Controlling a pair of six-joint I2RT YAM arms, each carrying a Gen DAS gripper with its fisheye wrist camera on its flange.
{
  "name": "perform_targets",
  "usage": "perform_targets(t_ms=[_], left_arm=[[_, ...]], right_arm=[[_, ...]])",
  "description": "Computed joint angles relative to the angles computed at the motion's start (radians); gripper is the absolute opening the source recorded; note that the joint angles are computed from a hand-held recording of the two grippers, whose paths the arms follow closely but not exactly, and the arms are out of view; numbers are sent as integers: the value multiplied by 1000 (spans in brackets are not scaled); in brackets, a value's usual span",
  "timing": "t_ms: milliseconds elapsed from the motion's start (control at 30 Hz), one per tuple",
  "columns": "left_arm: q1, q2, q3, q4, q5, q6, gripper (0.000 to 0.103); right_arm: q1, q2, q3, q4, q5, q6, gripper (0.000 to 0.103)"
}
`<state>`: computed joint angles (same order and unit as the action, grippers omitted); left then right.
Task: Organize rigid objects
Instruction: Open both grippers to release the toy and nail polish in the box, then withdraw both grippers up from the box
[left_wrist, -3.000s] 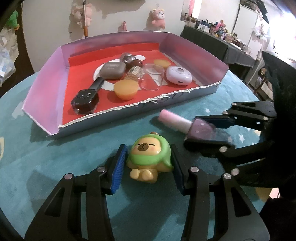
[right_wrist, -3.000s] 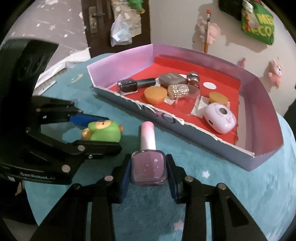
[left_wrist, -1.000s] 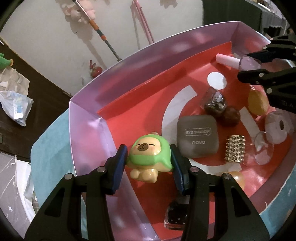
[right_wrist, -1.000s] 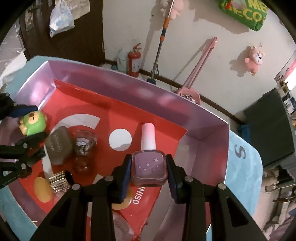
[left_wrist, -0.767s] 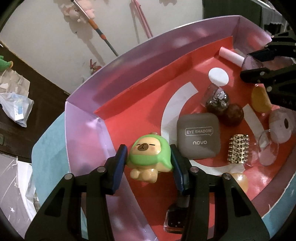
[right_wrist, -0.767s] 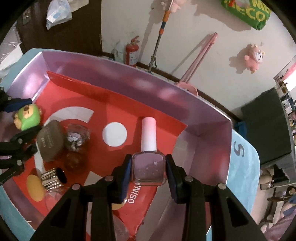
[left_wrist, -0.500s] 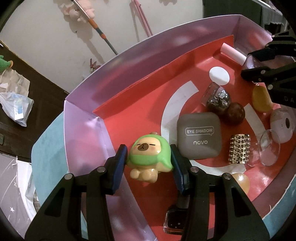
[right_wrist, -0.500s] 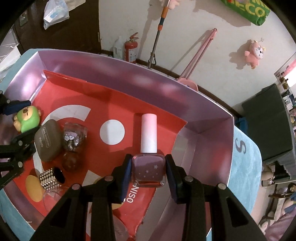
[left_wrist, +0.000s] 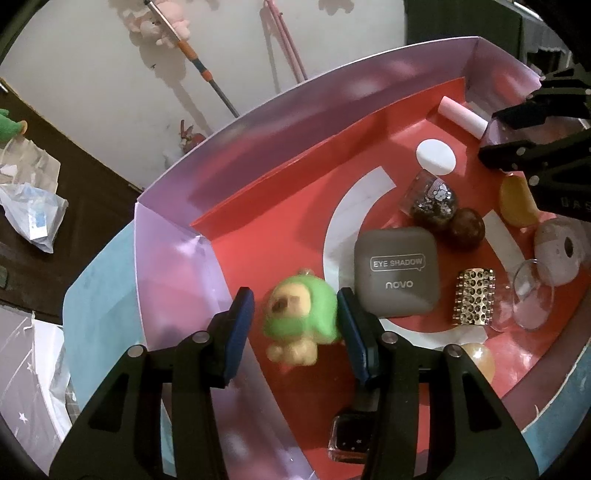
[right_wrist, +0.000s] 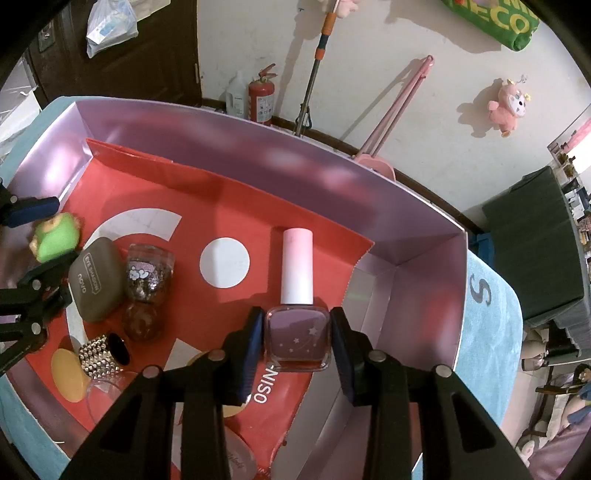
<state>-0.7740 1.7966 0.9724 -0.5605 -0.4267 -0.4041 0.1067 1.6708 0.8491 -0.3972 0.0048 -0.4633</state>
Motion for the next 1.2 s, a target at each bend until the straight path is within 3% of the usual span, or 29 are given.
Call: perform_targets(t_ms=[533,633,733,800,967,1033,1200], left_arm=[[-40,-58,-25,-23,-19,-40,46],[-52,-72,-26,-36,-21,-56,46],[-77,-104,-33,-51,-35,-79,54],[-100,-139,-42,-53,-57,-96,68],[-193,-244,-60,-96,-117,-184,68],[-233,-284,-70,-114,-141,-231,73],[-328,-404,-128,-109,-206,-375,76]], right_arm=[[2,-10,-23,15,4,0,42],[2,-35,-36,21,5,7,50],[-3,-71,-51,18,0,5,51],[-13,-106,-59,5,-12,9,51],[-43,-237,-90,-42,-54,4,60],[-61,-314,-106,-74,-84,10,61],[-121,-530,-160,-153,-187,27,74]])
